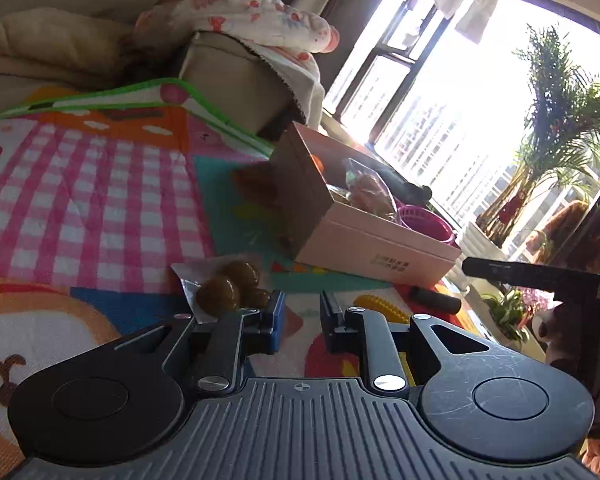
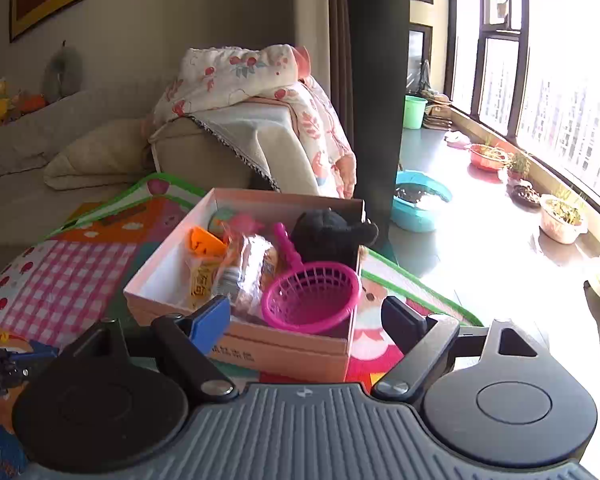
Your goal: Organize objects
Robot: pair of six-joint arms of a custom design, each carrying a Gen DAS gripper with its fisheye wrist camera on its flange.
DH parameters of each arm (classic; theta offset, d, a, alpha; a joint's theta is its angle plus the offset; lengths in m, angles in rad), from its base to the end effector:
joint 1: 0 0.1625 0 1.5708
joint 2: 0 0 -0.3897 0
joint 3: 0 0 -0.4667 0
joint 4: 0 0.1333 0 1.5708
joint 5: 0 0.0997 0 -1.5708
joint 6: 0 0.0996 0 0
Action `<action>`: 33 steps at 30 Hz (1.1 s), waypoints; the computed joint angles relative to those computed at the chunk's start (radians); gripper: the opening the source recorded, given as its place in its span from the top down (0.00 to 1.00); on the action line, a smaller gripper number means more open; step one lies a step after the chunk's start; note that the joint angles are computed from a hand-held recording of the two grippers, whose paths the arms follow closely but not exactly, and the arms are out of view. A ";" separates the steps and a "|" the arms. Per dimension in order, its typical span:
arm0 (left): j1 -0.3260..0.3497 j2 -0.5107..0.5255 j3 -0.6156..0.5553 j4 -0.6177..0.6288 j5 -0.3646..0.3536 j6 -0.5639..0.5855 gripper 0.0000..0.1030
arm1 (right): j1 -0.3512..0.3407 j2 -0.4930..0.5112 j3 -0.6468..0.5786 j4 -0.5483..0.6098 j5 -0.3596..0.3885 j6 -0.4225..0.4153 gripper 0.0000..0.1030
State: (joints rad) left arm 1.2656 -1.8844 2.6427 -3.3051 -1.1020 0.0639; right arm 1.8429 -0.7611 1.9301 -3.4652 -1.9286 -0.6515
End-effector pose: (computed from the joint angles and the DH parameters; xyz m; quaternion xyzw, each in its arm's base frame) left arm 0.0655 -0.3856 0.2450 0.0506 0.8645 -0.4774 0.1488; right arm 0.2564 -0.5526 -0.0019 0.3534 -0.8518 0.3115 0.2292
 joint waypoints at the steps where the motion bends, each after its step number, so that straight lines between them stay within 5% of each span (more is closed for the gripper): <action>1: -0.003 0.007 -0.001 0.003 -0.004 0.000 0.80 | -0.011 0.011 0.018 -0.023 -0.020 0.020 0.17; 6: -0.055 -0.011 0.024 0.018 0.055 0.004 0.80 | -0.032 0.102 -0.012 -0.043 -0.090 0.153 0.16; 13: -0.080 -0.049 0.048 0.035 0.099 -0.002 0.80 | -0.015 0.213 -0.121 -0.097 -0.143 0.103 0.16; 16: -0.065 -0.043 0.043 0.040 0.092 -0.017 0.80 | -0.012 0.208 -0.115 -0.102 -0.139 0.077 0.28; 25: -0.040 -0.014 0.031 0.054 0.066 -0.039 0.80 | 0.027 0.048 -0.007 -0.010 0.033 0.070 0.28; 31: -0.044 -0.023 0.036 0.069 0.086 -0.049 0.80 | 0.091 0.138 -0.244 0.008 0.131 0.090 0.28; 33: -0.049 -0.041 0.042 0.079 0.110 -0.052 0.80 | 0.097 0.185 -0.341 0.057 0.152 0.132 0.17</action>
